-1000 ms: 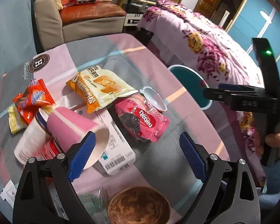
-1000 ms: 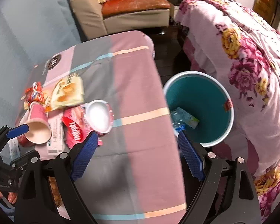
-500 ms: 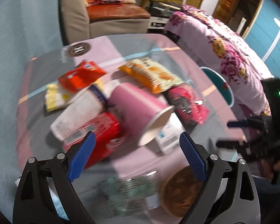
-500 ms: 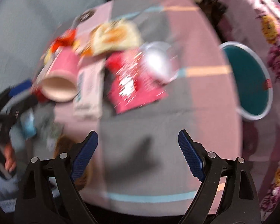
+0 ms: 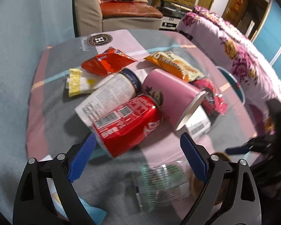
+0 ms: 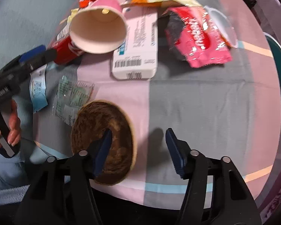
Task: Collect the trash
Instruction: 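Grasp the coconut shell with right tool while left tool grasps the pink cup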
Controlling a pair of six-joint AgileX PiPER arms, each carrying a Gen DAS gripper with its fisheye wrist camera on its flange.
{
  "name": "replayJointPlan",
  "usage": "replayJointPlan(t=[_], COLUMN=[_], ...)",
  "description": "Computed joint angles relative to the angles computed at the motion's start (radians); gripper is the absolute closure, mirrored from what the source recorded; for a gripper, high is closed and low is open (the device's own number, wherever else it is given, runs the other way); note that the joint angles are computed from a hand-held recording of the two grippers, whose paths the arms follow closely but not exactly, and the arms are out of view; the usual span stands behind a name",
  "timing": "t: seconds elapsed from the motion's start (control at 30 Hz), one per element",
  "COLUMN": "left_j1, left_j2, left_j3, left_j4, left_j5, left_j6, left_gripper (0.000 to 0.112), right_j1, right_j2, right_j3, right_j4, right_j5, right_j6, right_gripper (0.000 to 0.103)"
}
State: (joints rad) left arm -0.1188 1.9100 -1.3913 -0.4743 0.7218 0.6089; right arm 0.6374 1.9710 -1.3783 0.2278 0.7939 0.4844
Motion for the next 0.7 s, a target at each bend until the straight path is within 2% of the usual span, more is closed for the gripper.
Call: replayJointPlan(t=[0.07, 0.1, 0.13, 0.27, 0.43, 0.6, 0.7], left_j1=[-0.01, -0.015, -0.023, -0.056, -0.076, -0.115, -0.15], left_j2=[0.007, 0.01, 0.015, 0.051, 0.119, 0.198, 0.257], left_j3=[-0.019, -0.028, -0.039, -0.106, -0.237, -0.396, -0.481], left_j4=[-0.011, -0.028, -0.039, -0.056, -0.041, 0.037, 0.109], left_j5=[0.017, 0.027, 0.037, 0.087, 0.163, 0.214, 0.252], left_j6=[-0.014, -0.013, -0.016, -0.08, -0.216, -0.364, -0.44], left_gripper=[0.021, 0.021, 0.021, 0.021, 0.021, 0.021, 0.028], right_j1=[0.011, 0.015, 0.011, -0.005, -0.053, -0.138, -0.184], right_j2=[0.022, 0.016, 0.016, -0.031, -0.121, -0.232, -0.281], right_j3=[-0.017, -0.011, -0.008, 0.045, 0.118, 0.214, 0.254], right_j4=[-0.004, -0.012, 0.02, -0.001, -0.095, -0.155, -0.175], right_j5=[0.005, -0.005, -0.014, -0.057, -0.096, -0.137, -0.159], right_j6=[0.008, 0.004, -0.027, -0.017, 0.073, 0.108, 0.113], right_gripper=[0.056, 0.063, 0.091, 0.096, 0.097, 0.097, 0.097])
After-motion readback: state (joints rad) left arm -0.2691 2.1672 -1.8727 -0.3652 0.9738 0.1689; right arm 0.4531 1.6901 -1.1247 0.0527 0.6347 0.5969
